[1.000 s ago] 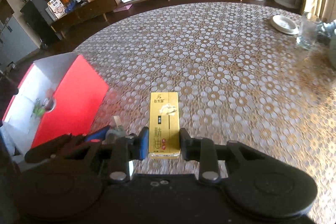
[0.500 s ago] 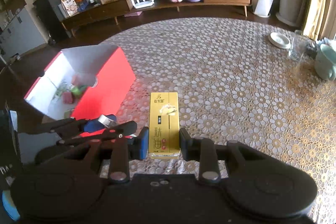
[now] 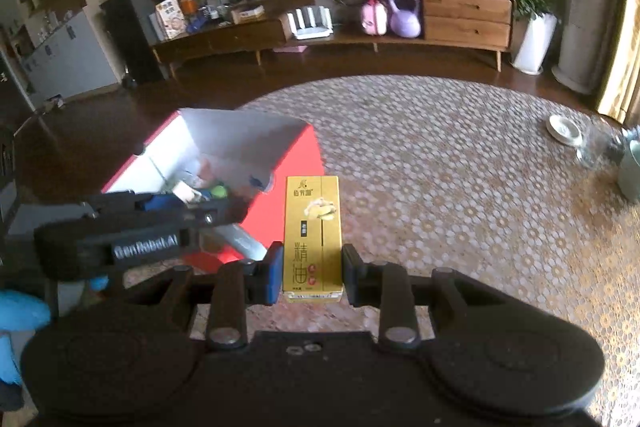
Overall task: Organize rigid objects
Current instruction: 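Carry the tape dispenser and yellow box with both tools into the red box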
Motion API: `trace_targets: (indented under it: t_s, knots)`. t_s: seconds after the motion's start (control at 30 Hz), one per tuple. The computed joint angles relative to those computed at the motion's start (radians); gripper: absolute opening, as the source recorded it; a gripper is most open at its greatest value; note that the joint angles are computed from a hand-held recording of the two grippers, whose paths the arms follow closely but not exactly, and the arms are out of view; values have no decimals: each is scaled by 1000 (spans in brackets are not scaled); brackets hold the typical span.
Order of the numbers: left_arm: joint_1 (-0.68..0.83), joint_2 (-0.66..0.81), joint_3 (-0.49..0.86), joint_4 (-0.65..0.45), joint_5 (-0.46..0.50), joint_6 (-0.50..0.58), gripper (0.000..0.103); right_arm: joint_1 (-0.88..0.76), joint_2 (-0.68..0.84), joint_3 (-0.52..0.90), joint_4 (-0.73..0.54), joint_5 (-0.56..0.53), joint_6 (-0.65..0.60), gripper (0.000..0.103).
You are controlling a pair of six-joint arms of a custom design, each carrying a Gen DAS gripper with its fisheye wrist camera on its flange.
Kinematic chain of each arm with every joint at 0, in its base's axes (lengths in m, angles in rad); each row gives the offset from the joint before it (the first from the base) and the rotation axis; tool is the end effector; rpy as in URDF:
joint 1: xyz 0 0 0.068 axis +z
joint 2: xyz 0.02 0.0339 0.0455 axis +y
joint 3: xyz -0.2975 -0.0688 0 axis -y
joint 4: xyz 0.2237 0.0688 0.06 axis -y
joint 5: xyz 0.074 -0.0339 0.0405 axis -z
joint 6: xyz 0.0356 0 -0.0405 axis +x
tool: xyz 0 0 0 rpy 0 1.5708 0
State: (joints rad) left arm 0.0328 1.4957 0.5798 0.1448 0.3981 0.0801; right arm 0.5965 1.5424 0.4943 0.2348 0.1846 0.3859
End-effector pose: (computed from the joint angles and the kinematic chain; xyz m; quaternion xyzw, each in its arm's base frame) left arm 0.2584 -0.0053 0.1948 0.0983 0.9009 -0.1603 0.3913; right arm 0.2106 0.1351 0.1678 -0.0633 0.9236 0.0982 0.3650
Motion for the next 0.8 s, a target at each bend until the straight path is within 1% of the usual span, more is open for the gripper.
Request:
trace_targets:
  t_s: [0.2, 0.33, 0.63, 0.8]
  knots:
    - [162, 7, 93, -76, 64, 94, 38, 67, 79, 111, -30, 34, 4, 29]
    - [247, 58, 176, -125, 82, 154, 38, 94, 157, 181, -33, 44, 6, 29]
    - [332, 211, 320, -166, 57, 227, 38, 128, 329, 364, -63, 80, -6, 29]
    - [333, 317, 396, -205, 31, 262, 38, 90, 462, 513, -112, 56, -41, 29]
